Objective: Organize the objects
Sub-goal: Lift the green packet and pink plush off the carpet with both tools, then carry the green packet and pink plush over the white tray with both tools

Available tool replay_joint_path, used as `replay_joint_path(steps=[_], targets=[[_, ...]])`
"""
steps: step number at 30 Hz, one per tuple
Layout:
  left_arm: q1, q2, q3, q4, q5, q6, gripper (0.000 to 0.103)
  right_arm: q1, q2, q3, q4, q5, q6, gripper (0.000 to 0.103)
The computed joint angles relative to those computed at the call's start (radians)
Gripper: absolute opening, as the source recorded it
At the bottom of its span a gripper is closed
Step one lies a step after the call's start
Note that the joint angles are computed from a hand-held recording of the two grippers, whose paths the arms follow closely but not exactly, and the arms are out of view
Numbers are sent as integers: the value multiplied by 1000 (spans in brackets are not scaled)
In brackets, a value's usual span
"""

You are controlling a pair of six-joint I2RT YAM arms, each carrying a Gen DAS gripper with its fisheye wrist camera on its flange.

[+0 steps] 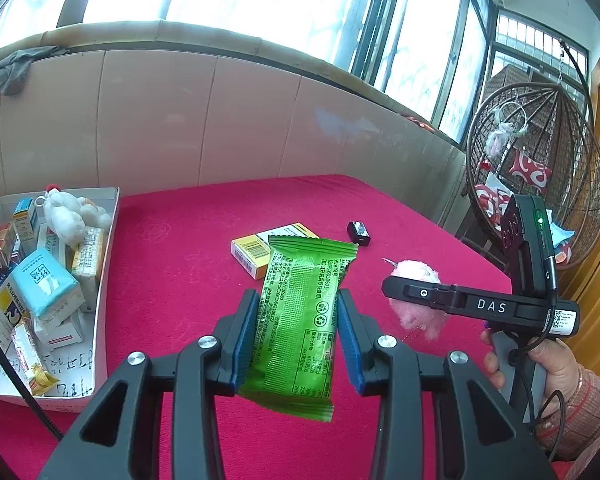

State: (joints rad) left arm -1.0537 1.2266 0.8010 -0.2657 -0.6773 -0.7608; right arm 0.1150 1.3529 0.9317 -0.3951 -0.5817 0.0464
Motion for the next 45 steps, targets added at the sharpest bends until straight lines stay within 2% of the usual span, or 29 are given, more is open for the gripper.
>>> replay_joint_path(steps=[18, 27, 36, 45], targets=[[-12, -108, -70, -43, -78, -70, 38, 68, -21, 8, -16, 50, 16, 61], [-10, -194, -119, -106, -126, -116, 38, 115, -23, 23, -22, 82, 27, 61], [-17, -314, -159, -233, -195, -202, 38, 177, -26, 48, -31, 121, 38, 61], [-34, -462, -199, -422, -275, -344, 38, 272, -25, 80, -34, 169, 43, 61]])
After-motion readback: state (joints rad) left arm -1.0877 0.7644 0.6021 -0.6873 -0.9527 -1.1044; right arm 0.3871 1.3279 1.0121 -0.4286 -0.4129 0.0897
